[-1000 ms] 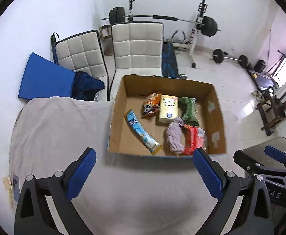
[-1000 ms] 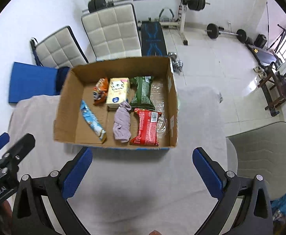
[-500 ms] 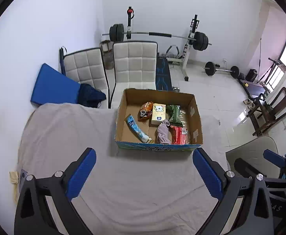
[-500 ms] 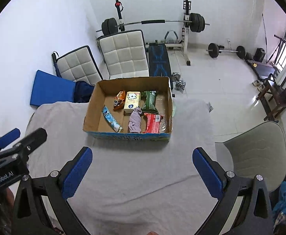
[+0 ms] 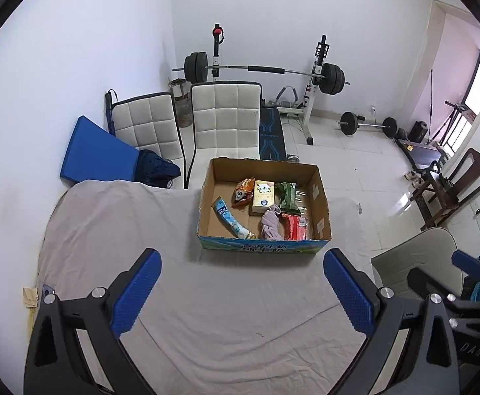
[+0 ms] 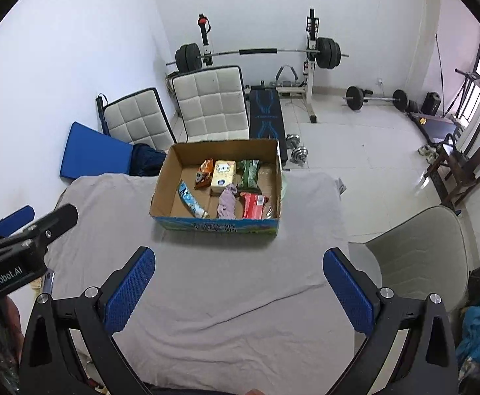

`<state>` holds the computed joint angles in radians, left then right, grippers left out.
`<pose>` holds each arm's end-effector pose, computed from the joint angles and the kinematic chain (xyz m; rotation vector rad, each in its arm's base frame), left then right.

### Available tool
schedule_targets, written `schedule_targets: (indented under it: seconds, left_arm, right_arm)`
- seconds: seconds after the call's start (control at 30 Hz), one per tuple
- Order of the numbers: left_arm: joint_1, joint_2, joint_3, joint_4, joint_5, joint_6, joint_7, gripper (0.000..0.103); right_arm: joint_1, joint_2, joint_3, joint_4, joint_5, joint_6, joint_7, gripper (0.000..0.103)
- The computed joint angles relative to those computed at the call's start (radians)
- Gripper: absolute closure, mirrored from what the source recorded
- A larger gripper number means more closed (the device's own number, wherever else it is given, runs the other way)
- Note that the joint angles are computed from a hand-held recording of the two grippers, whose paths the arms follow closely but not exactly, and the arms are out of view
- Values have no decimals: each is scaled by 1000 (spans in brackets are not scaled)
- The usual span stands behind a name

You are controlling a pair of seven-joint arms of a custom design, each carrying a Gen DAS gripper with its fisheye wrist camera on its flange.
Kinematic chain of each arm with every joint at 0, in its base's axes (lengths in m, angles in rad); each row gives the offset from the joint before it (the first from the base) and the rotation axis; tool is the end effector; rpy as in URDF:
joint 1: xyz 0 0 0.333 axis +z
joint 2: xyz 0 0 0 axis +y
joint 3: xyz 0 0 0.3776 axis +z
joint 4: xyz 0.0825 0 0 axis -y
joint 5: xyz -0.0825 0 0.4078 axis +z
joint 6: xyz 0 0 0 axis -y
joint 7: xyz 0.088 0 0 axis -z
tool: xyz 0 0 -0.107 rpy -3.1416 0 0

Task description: Organize soft objects

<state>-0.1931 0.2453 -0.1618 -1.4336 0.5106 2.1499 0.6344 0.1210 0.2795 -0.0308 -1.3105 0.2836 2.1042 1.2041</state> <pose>0.6808 -0.2131 0.6683 -2.1646 1.4088 -0.5322 0.7175 0.0822 0.6998 -2.1530 1.4586 -0.3291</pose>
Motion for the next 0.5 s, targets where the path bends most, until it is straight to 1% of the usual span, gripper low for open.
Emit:
schedule_targets:
  seconds: [0.1, 0.2, 0.37, 0.5]
  left_arm:
    - [-6, 2, 2, 4, 17, -6, -6, 2]
    - [-23, 22, 7, 34, 60, -42, -11, 2]
    - [-23, 29, 9, 32, 68, -27, -23, 0]
    - [-20, 42, 14, 47, 68, -30, -28, 0]
  right_arm:
    - [1, 4, -4, 12, -8, 19, 8, 0]
    - [0, 26, -5, 45, -12, 15, 18, 0]
    - [0, 72, -5, 104, -13, 10, 35, 0]
    - [5, 100, -7, 133, -23, 15, 46, 0]
